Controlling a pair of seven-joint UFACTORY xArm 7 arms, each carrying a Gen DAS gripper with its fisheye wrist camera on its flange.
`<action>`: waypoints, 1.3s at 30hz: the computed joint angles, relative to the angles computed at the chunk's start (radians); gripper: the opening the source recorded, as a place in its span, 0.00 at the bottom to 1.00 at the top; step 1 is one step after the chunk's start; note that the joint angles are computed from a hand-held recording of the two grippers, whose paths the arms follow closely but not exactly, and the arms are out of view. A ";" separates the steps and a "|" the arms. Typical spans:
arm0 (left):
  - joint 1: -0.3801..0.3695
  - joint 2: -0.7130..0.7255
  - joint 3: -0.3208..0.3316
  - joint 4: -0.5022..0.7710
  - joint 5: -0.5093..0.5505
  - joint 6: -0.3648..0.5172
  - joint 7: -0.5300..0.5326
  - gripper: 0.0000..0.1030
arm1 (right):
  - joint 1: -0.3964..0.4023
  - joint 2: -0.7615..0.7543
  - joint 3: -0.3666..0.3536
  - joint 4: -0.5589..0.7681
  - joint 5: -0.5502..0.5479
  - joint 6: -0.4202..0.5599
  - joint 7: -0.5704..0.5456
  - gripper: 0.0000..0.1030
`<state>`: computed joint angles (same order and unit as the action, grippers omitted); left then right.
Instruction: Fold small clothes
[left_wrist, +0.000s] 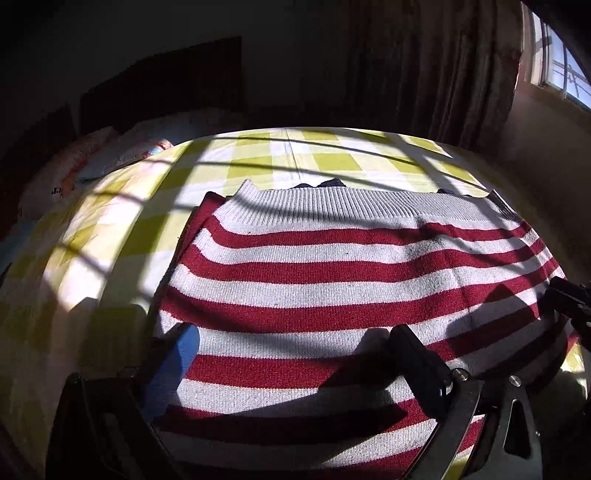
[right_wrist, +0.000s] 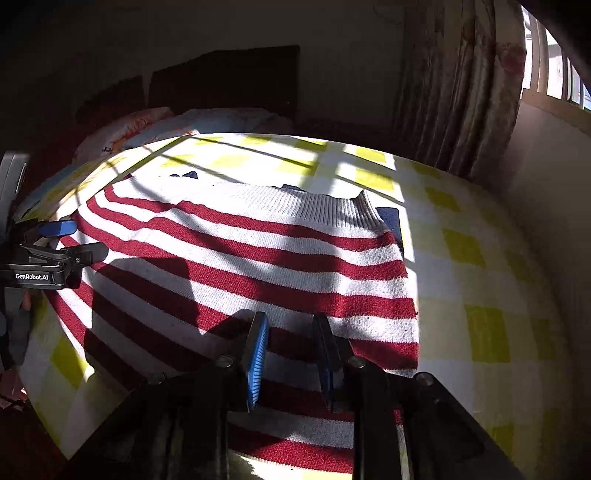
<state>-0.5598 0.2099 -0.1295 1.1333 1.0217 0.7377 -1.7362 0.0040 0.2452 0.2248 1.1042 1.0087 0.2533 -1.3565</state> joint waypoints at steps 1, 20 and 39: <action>-0.001 -0.016 0.002 -0.019 0.003 0.008 -0.016 1.00 | -0.009 0.003 -0.002 0.007 0.010 0.010 0.001 0.24; -0.064 -0.034 0.008 -0.067 -0.011 -0.057 0.024 1.00 | 0.083 -0.058 -0.043 -0.071 0.103 0.050 -0.208 0.24; -0.056 -0.038 -0.035 -0.091 0.062 -0.087 -0.026 1.00 | 0.158 -0.135 -0.072 -0.176 0.123 0.083 -0.279 0.25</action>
